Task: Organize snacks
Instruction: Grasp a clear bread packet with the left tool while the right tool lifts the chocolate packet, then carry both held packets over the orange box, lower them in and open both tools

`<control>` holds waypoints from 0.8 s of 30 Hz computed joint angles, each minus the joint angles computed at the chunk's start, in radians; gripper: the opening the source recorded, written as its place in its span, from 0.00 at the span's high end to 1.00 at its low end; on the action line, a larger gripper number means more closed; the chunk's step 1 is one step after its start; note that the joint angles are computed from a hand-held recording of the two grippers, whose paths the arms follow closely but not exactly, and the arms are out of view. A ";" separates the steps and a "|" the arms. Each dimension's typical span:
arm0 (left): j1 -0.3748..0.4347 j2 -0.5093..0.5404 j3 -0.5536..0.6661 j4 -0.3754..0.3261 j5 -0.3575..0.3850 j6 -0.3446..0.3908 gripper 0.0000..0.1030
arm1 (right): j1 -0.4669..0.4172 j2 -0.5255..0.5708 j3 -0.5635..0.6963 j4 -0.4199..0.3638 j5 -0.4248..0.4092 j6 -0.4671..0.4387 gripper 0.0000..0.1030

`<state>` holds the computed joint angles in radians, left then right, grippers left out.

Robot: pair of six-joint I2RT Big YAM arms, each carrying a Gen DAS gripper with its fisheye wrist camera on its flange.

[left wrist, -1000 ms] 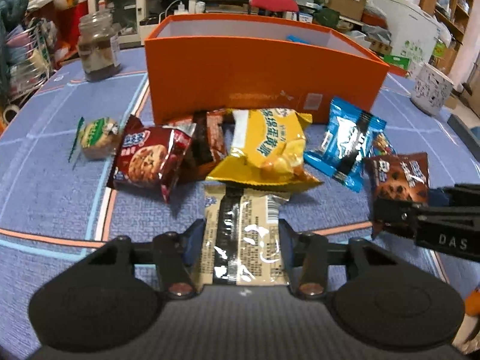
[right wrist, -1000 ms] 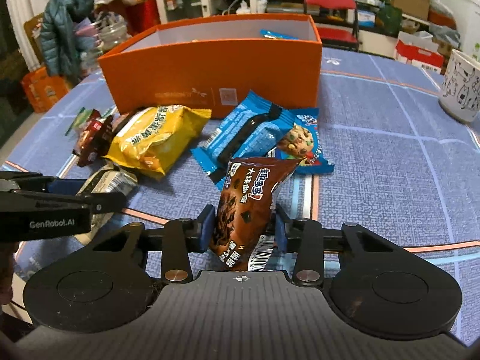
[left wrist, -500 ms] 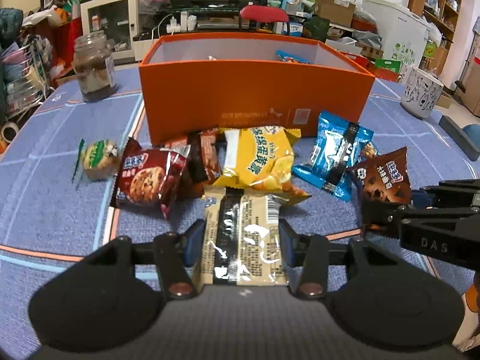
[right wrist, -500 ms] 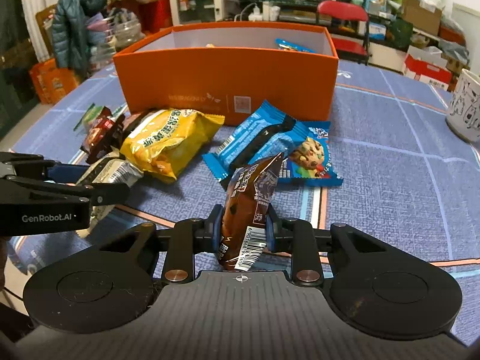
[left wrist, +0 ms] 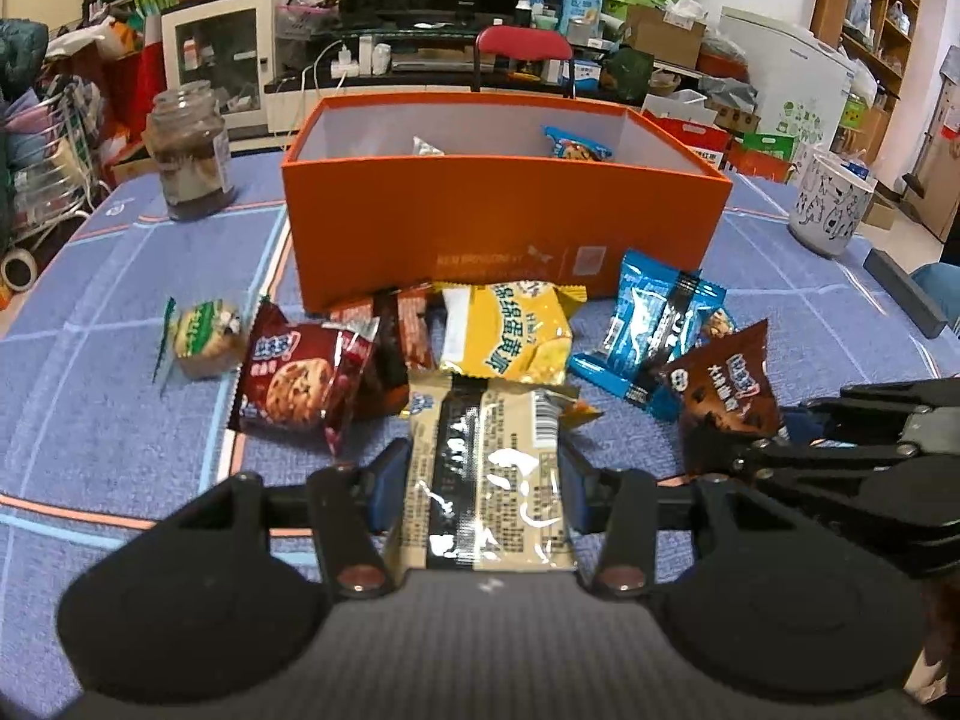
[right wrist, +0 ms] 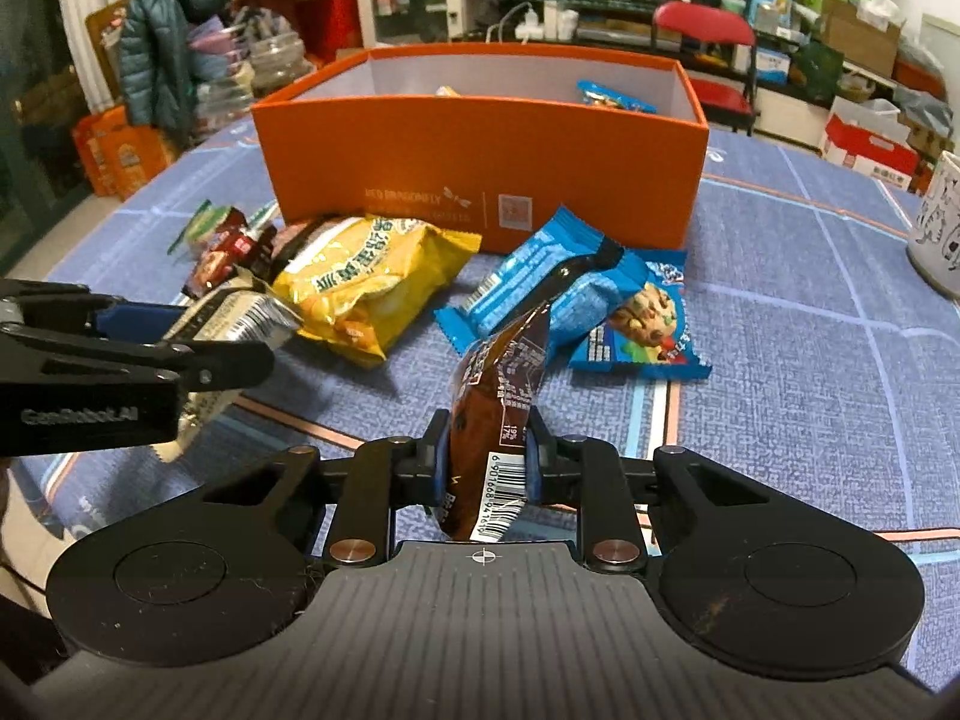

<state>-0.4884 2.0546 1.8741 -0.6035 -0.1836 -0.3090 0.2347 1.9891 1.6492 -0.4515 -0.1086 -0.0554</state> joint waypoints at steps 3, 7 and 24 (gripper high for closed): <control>-0.001 -0.010 -0.009 0.006 -0.005 0.004 0.54 | 0.001 -0.001 0.002 0.000 -0.005 0.004 0.98; -0.002 -0.021 -0.019 0.010 -0.010 0.001 0.54 | 0.006 0.002 0.006 -0.011 -0.007 -0.009 0.98; 0.000 -0.058 -0.013 0.079 -0.065 0.031 0.54 | 0.020 -0.088 -0.060 0.133 -0.001 -0.016 1.00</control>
